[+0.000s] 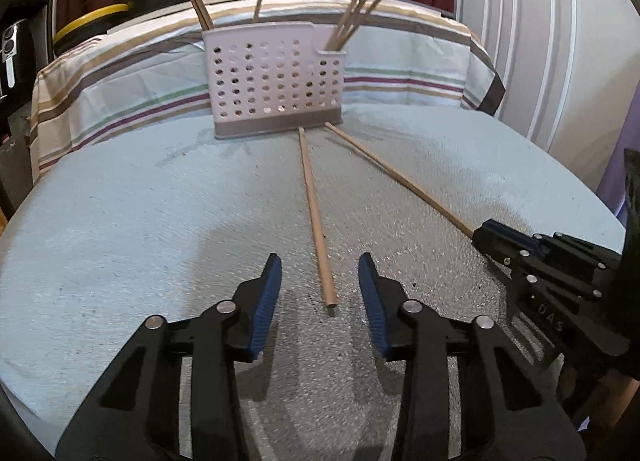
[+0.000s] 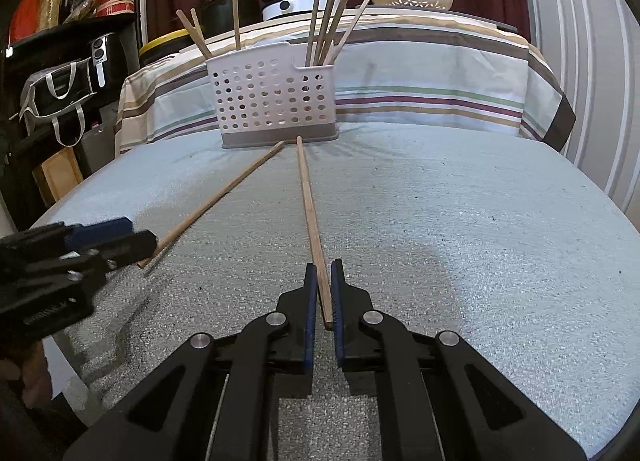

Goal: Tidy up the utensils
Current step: 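Close right tool on a chopstick end while left tool closes on another, then lift both held chopsticks upright and carry them to the caddy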

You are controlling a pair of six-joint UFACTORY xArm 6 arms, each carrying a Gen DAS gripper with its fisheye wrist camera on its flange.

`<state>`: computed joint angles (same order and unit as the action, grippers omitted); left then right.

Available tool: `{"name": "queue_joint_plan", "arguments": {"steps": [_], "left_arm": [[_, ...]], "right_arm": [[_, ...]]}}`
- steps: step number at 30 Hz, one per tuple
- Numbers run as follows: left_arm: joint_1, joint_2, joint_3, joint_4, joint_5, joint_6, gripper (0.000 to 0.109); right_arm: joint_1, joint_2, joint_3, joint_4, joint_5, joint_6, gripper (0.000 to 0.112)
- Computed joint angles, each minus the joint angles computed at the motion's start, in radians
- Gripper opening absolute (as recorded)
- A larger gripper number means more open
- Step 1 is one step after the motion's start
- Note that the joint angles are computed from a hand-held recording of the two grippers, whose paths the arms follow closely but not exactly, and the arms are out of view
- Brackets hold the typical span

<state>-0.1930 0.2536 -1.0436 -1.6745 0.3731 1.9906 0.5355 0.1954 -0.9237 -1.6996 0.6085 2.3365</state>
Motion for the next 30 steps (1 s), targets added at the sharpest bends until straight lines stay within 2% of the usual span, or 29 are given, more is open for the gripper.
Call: {"name": "queue_joint_plan", "arguments": {"steps": [9, 14, 20, 25, 30], "left_arm": [[-0.01, 0.04, -0.028, 0.052, -0.011, -0.057, 0.009], [-0.004, 0.034, -0.022, 0.038, -0.003, -0.049, 0.007], [0.012, 0.029, -0.019, 0.028, 0.021, -0.046, 0.006], [0.023, 0.015, -0.009, -0.004, 0.038, -0.012, 0.006], [0.042, -0.017, 0.01, -0.054, 0.052, 0.046, 0.006]], "right_arm": [[-0.006, 0.0, 0.007, -0.042, -0.011, 0.045, 0.009], [-0.007, -0.004, 0.011, -0.053, -0.019, 0.054, 0.016], [0.009, -0.015, 0.025, -0.044, -0.008, 0.045, 0.017], [0.009, -0.023, 0.032, -0.044, -0.012, 0.047, 0.01], [0.037, -0.057, 0.046, -0.03, 0.042, 0.014, 0.007]]}}
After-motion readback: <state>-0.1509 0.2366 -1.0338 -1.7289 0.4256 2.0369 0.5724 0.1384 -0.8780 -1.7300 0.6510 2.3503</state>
